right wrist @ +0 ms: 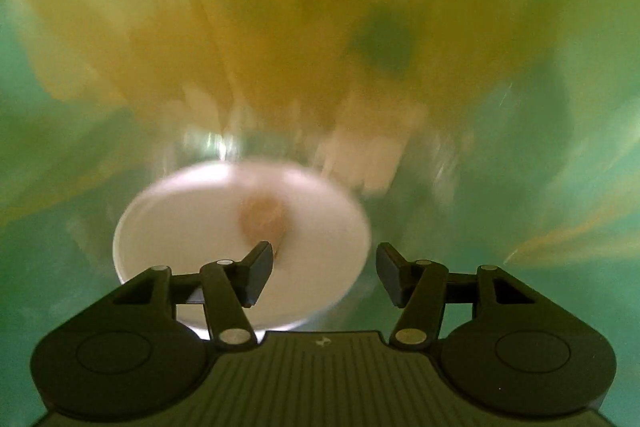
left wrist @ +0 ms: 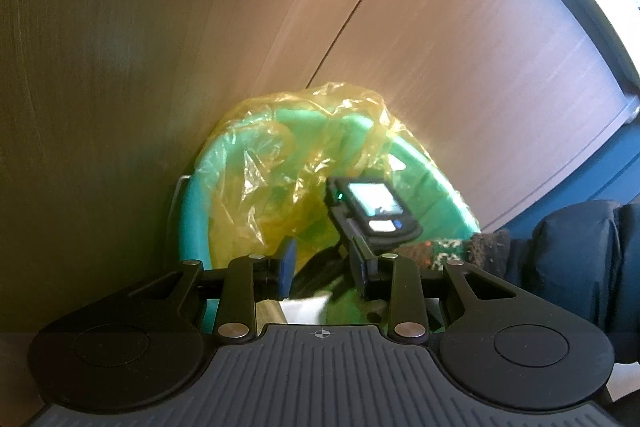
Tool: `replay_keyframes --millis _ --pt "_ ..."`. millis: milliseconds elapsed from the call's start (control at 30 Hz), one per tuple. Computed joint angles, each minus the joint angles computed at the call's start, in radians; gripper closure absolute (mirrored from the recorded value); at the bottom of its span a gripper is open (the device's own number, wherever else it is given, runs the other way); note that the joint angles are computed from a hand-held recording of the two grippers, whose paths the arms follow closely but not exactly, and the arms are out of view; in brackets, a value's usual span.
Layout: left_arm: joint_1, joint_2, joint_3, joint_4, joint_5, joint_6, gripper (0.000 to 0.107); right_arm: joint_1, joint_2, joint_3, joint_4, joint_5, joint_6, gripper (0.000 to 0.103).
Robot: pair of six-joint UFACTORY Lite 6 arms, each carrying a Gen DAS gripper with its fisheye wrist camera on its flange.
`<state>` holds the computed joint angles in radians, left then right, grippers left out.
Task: Collect trash
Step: 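Open the right tool to drop the ginger root into the bin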
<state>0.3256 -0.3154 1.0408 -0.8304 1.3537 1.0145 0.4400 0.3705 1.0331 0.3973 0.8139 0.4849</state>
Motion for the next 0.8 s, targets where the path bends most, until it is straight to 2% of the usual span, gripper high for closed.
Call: replay_keyframes --millis 100,133,200,267,367,500,533,567,600,633,733,800 --pt "0.001 0.011 0.007 0.002 0.002 -0.008 0.074 0.013 0.06 -0.003 0.102 0.025 -0.043 0.046" --pt "-0.002 0.015 0.008 0.003 0.0 -0.013 0.074 0.013 0.074 -0.003 0.119 0.024 -0.044 0.05" --pt "-0.005 0.022 0.013 0.006 -0.003 -0.024 0.074 0.021 0.09 0.011 0.108 0.021 -0.024 0.084" --pt "-0.009 0.026 0.014 0.008 -0.007 -0.03 0.074 0.031 0.074 0.022 0.068 0.006 0.004 0.094" --pt "-0.012 0.029 0.012 0.008 -0.012 -0.031 0.074 0.044 -0.003 0.01 0.004 -0.059 0.075 0.094" --pt "-0.013 0.03 0.011 0.008 -0.015 -0.031 0.074 0.07 -0.106 0.016 -0.177 -0.099 0.207 0.094" --pt "-0.013 0.029 0.011 0.008 -0.016 -0.03 0.074 0.08 -0.104 0.032 -0.221 -0.081 0.237 0.093" --pt "-0.014 0.028 0.009 0.007 -0.019 -0.028 0.074 0.08 -0.102 0.053 -0.251 -0.044 0.254 0.088" --pt "-0.016 0.027 0.008 0.006 -0.022 -0.028 0.074 0.079 -0.095 0.064 -0.253 -0.019 0.256 0.077" --pt "-0.02 0.025 0.006 0.006 -0.029 -0.029 0.074 0.075 -0.082 0.09 -0.248 0.024 0.255 0.072" --pt "-0.04 0.01 -0.002 0.013 -0.056 -0.036 0.074 0.061 -0.096 0.145 -0.242 0.164 0.27 0.068" --pt "-0.056 -0.006 -0.01 0.024 -0.079 -0.041 0.074 0.053 -0.116 0.187 -0.238 0.255 0.26 0.06"
